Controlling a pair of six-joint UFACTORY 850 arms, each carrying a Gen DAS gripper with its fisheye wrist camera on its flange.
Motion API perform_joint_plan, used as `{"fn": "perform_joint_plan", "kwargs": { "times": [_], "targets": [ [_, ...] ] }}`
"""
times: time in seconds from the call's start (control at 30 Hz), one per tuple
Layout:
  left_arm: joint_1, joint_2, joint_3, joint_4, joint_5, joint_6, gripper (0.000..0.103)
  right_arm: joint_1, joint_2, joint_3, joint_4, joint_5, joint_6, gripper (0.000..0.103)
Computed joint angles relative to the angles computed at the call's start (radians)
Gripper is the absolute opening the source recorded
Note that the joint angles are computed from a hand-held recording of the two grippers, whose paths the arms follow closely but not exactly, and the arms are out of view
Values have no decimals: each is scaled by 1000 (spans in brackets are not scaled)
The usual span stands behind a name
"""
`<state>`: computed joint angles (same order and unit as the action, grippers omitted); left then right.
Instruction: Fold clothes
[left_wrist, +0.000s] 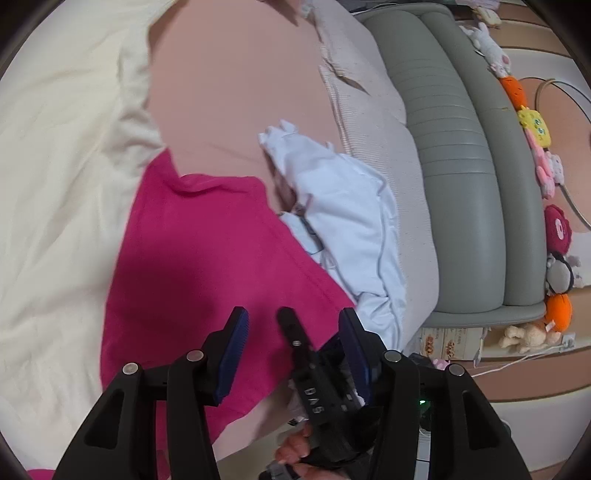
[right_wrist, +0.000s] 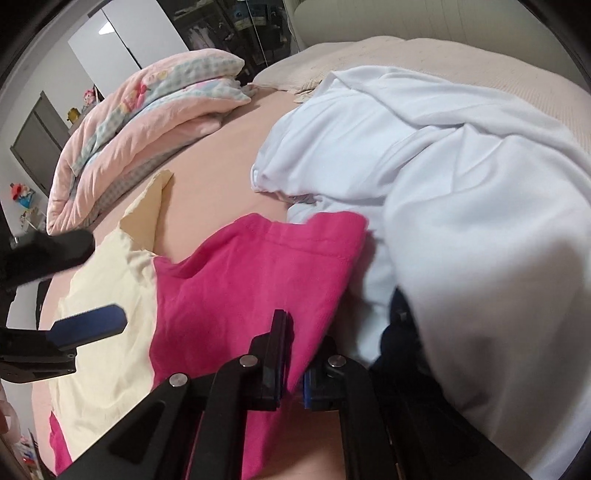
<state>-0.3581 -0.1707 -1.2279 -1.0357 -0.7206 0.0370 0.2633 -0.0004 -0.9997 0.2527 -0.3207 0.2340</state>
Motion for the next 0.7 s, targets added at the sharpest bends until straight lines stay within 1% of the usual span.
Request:
{"fn": "perform_joint_plan", "kwargs": {
  "times": [0.07,0.2,0.3,0.37,0.4,0.43,0.47,0.5,0.53,0.57,0.63,0.7],
  "targets": [
    [1,-1,2,29,-11,-24,47,-6,2,1,-11,-11,2,3],
    [-15,-1,-11,179,-21,-127,47,-4,11,7,-54,-24,26,3],
    [-35,-5,-33,315,-45,-203,48,-16,11,6,29,-36,-66,3],
    [-52,-4,-42,396,-59,-239,55,-25,13,8,70,-40,-92,4],
    [-62,-3,-47,438,-68,-256,56,-30,15,8,98,-45,-106,4],
    [-67,-1,-47,457,-77,-260,57,-38,17,5,148,-64,-145,8],
    [-73,2,-47,476,-85,-264,57,-40,19,-2,172,-90,-171,21],
    [-79,5,-46,495,-94,-268,57,-43,22,-8,193,-116,-193,30],
    [-85,8,-46,514,-102,-272,58,-43,26,-12,210,-137,-212,47],
    [-90,15,-41,533,-100,-281,58,-36,38,-9,213,-141,-225,59],
    [-99,33,-29,576,-96,-309,58,-9,65,1,164,-127,-213,62],
    [-106,60,-9,626,-91,-347,58,23,72,-6,33,-140,-126,63]
  ]
}}
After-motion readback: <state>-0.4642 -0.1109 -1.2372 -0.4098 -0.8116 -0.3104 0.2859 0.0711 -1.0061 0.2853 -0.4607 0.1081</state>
